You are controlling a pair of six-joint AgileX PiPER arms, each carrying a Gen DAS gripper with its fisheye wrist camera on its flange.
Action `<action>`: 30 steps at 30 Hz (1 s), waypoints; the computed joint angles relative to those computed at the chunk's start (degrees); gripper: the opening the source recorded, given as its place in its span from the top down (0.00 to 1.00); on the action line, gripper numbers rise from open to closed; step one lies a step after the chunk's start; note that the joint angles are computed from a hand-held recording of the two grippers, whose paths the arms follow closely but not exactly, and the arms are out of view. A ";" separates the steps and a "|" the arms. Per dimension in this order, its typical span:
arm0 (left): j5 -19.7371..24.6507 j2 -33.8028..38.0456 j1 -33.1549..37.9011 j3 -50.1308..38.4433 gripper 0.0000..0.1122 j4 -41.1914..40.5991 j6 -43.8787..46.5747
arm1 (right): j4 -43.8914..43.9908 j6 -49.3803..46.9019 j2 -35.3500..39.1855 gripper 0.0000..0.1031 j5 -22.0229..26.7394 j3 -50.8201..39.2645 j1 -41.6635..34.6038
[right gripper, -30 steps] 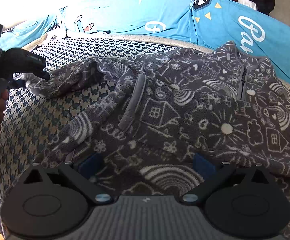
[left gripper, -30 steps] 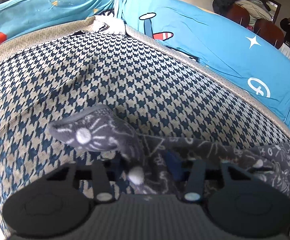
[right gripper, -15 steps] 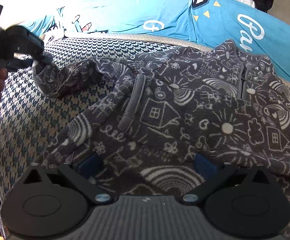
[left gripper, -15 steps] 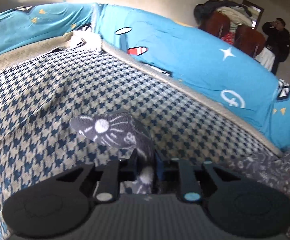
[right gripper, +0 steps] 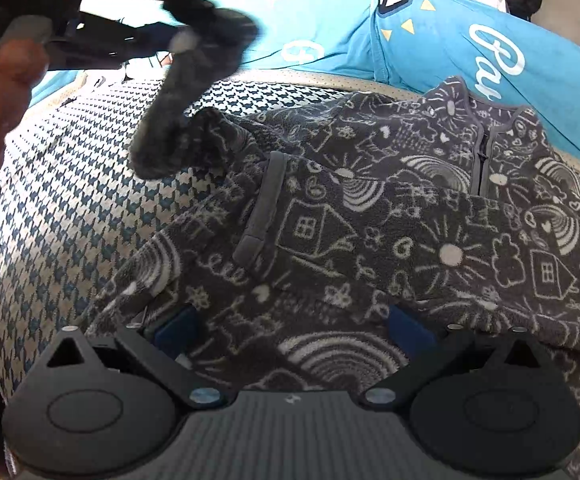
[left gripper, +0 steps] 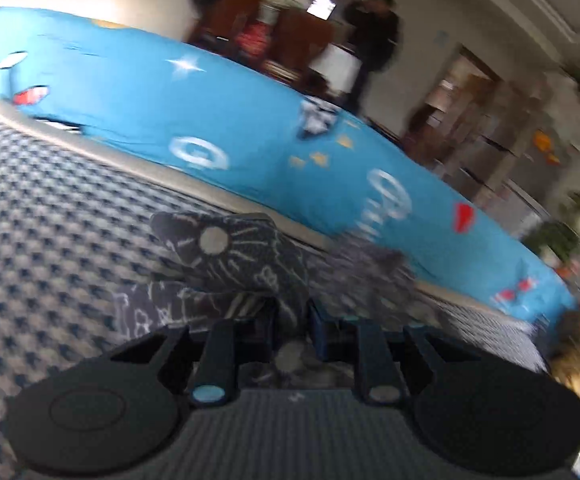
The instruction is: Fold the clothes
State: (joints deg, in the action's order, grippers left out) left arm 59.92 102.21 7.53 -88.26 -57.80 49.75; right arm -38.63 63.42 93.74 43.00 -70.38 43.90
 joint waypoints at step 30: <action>-7.13 6.21 3.02 -10.75 0.30 17.30 -15.42 | 1.84 5.03 -2.41 0.33 -13.05 -1.18 -10.07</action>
